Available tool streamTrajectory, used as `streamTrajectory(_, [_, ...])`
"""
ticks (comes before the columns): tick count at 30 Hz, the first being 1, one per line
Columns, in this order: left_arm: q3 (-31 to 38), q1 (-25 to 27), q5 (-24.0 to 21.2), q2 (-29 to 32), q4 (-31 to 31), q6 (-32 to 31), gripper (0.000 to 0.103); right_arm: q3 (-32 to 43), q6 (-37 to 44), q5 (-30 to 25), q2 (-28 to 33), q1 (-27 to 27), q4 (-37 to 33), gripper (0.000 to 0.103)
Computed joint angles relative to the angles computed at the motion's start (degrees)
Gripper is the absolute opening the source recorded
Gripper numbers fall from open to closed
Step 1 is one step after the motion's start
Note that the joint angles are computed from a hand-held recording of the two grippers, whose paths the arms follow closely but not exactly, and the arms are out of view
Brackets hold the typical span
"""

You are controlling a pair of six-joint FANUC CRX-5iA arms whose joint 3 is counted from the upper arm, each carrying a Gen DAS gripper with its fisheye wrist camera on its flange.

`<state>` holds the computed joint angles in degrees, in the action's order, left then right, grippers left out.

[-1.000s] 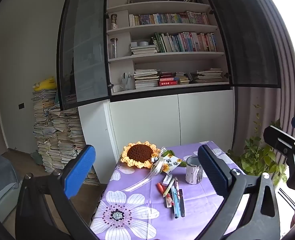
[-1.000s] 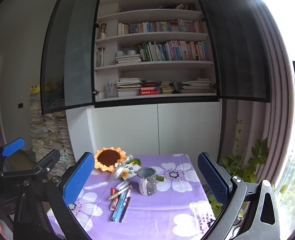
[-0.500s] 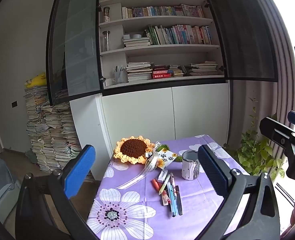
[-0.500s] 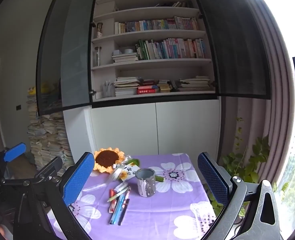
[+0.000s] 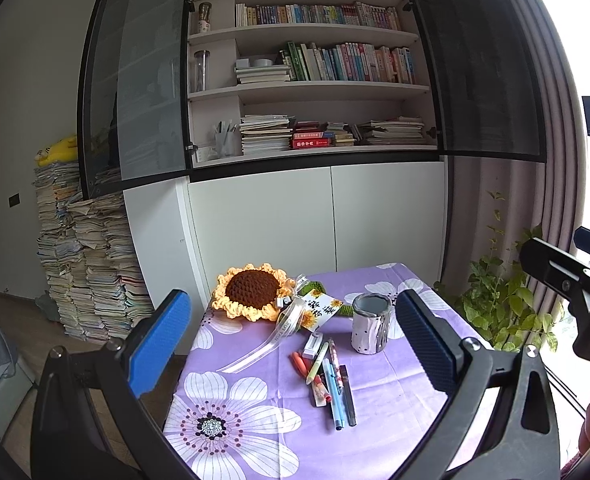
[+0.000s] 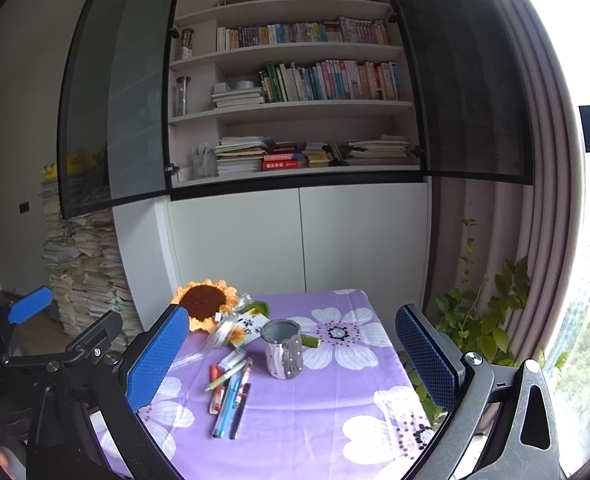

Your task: Organize stationery

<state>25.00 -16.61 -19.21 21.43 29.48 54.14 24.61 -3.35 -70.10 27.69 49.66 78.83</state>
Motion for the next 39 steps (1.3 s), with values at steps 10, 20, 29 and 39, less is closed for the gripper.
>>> streamTrajectory(10, [6.92, -0.66, -3.14, 3.81, -8.02, 7.33, 0.102, 0.49, 1.43, 2.65, 0.92, -1.88, -1.47, 0.103])
streamTrajectory(20, [11.45, -1.16, -5.60, 5.48, -15.35, 13.44, 0.102, -1.94, -0.25, 7.14, -0.65, -3.90, -1.97, 0.103])
streamTrajectory(29, [11.47, -1.21, -6.17, 5.23, -16.64, 15.25, 0.102, -2.74, -0.73, 8.14, -1.19, -4.12, -2.16, 0.103])
streamTrajectory(39, [13.37, -1.52, -8.18, 6.12, -18.61, 17.25, 0.102, -2.91, -1.04, 8.16, -1.21, -4.14, -1.89, 0.103])
